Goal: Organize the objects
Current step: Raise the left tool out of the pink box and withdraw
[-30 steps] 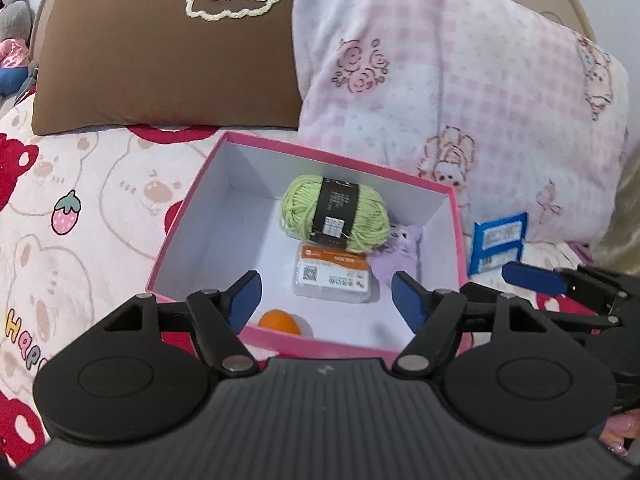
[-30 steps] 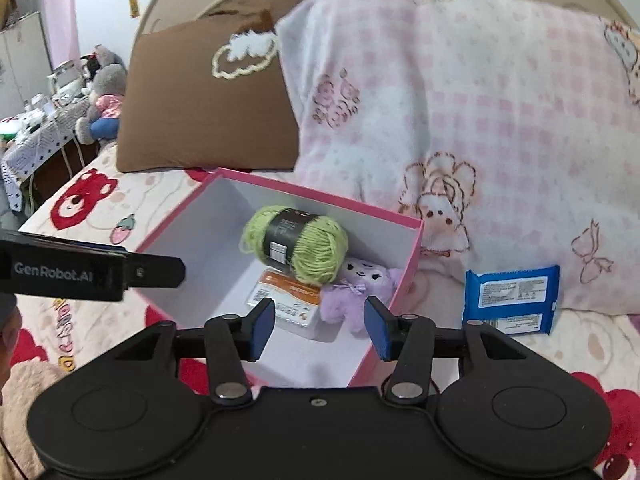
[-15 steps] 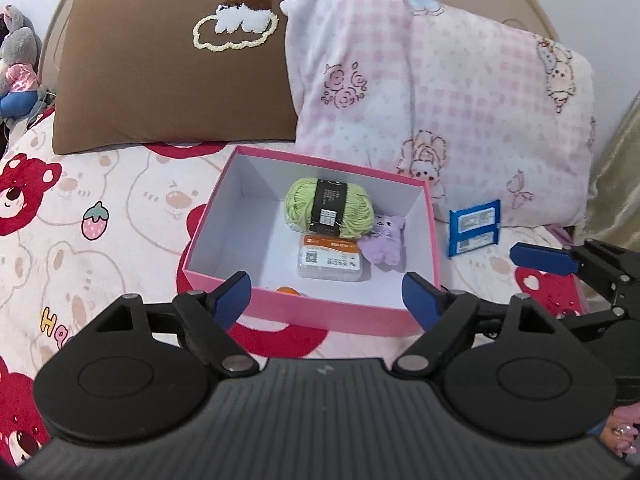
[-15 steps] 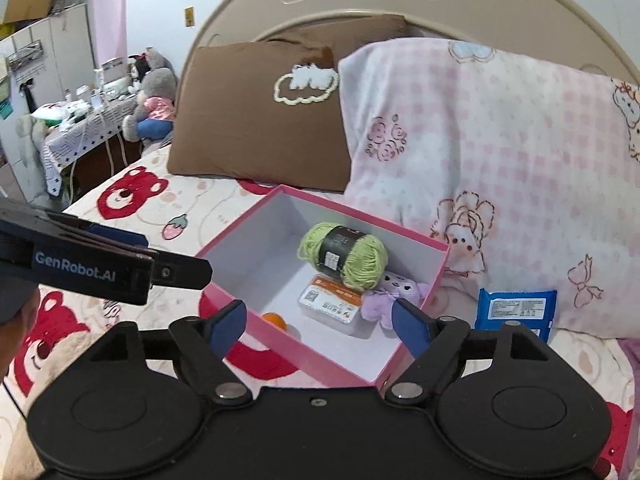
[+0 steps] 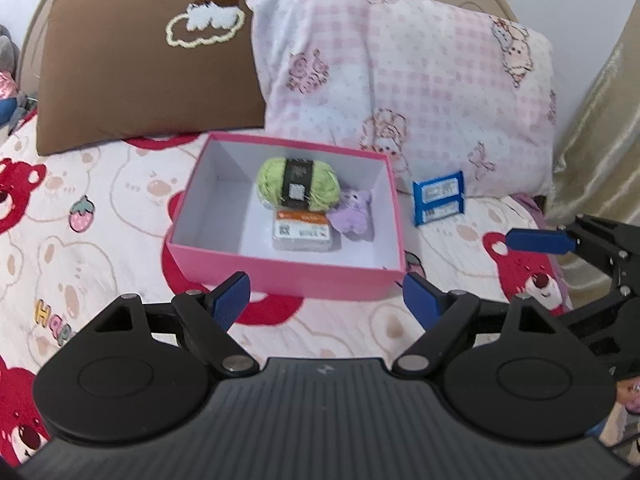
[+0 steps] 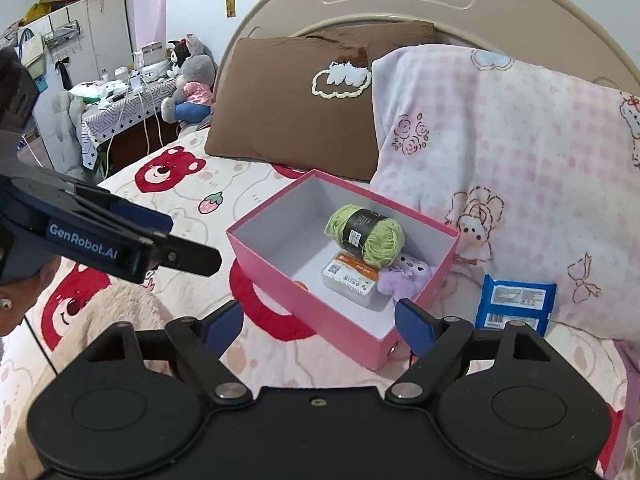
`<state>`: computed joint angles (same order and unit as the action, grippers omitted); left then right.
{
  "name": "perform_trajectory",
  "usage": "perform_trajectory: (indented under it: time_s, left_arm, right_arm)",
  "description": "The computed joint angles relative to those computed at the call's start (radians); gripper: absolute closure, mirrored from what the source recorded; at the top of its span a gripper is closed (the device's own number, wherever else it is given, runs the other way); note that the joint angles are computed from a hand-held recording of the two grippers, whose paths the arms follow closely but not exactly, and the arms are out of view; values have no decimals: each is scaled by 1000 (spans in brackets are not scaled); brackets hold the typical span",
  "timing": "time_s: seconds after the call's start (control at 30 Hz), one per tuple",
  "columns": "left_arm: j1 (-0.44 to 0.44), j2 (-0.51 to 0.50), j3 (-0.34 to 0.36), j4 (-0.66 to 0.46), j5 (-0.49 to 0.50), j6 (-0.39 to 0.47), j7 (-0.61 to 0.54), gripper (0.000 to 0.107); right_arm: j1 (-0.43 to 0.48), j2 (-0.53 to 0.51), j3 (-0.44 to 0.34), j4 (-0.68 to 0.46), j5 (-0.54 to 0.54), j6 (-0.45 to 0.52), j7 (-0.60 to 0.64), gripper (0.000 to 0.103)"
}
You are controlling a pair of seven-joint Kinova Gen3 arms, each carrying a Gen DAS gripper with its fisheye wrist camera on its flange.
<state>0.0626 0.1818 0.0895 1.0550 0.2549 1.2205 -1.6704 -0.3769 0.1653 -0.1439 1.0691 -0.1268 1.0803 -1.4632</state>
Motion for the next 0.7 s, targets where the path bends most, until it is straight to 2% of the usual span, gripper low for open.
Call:
perform_trajectory:
  time_s: [0.1, 0.23, 0.3, 0.47, 0.53, 0.6, 0.7]
  left_arm:
    - [-4, -9, 5, 18, 21, 12, -13, 24]
    - [10, -22, 9, 45, 21, 11, -25, 20]
    - [13, -19, 13, 50, 28, 11, -40, 16]
    - [48, 0, 21, 47, -1, 19, -27, 16]
    - [63, 3, 25, 54, -10, 12, -20, 15]
    - [77, 9, 28, 53, -23, 15, -9, 14]
    - [95, 17, 29, 49, -36, 20, 16, 14]
  right_arm:
    - [27, -21, 0, 26, -42, 3, 42, 15]
    - [73, -79, 4, 132, -118, -83, 137, 11]
    - [88, -96, 15, 166, -139, -109, 140, 10]
    - [127, -124, 40, 239, -189, -151, 146, 10]
    - [147, -127, 50, 254, -221, -141, 177, 9]
    - [175, -113, 63, 244, -272, -81, 238, 9]
    - [199, -110, 72, 259, -274, -60, 258, 9]
